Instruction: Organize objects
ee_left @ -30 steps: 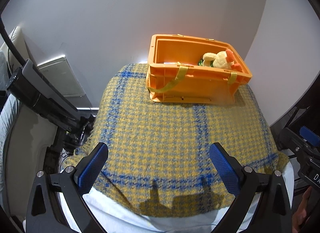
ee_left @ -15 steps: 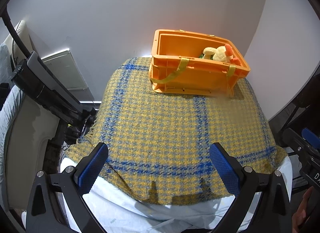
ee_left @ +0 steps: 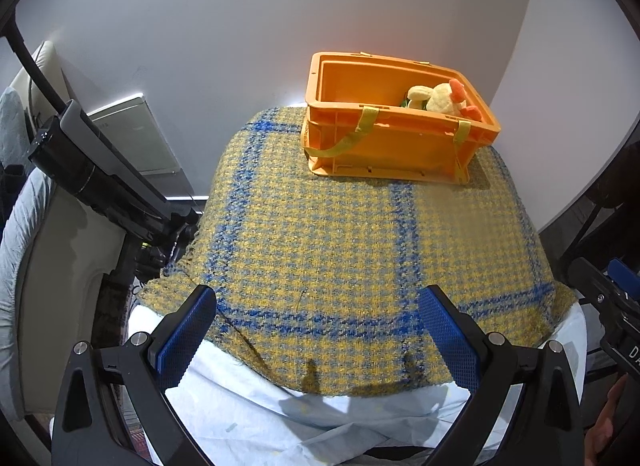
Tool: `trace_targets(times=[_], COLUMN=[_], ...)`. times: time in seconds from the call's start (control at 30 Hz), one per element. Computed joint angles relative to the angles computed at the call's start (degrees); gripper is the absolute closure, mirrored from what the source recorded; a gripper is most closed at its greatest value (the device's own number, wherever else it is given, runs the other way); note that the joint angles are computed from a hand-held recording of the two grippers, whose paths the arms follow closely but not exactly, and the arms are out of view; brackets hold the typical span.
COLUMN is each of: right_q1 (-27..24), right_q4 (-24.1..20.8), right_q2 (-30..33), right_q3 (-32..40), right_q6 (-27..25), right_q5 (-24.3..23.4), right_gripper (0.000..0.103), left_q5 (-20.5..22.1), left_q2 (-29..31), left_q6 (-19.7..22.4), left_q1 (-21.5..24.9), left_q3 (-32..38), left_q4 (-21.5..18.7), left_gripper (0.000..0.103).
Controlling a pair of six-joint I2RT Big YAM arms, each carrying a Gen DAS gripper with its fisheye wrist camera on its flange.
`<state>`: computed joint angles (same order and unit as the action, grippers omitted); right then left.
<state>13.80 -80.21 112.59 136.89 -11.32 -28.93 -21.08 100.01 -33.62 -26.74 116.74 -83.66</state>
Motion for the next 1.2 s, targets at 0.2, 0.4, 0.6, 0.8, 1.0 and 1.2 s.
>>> trace_targets(times=[0.2,0.4,0.6,0.8,1.0,1.2], right_q1=[0.06,0.06,0.02,-0.01,0.02,-0.04], right_q4=[-0.19,-0.6,-0.32,-0.81,-0.92,-1.16], right_q2=[-0.04,0.17,0.04,0.18,0.38,0.57], right_q3=[-0.03,0.26,0.13,0.37,0.73,1.03], right_q6=[-0.42,-0.73,-0.57,-0.61,-0.61,-0.65], right_q5=[0.29,0.2,0.12,-0.07,-0.17,-0.28], right_gripper=[0.01,0.01,0.01,0.01,0.01,0.01], left_q5=[0.04,-0.21,-0.54,-0.79,-0.98,-1.08], left_q2=[0.12,0.26,0.25,0.5,0.61,0.84], left_q6=[-0.69,-1.11,-1.34,-1.81,-2.04,-2.21], left_q1=[0.05,0.06,-0.12,-0.2,-0.26,-0.29], left_q3=[0.0,0.26,0.44,0.87,1.03,1.23], left_q4=[-0.58,-0.96,-1.16,-1.62,-1.74,-1.92], left_gripper=[0.0,0.0,0.0,0.0,0.0,0.0])
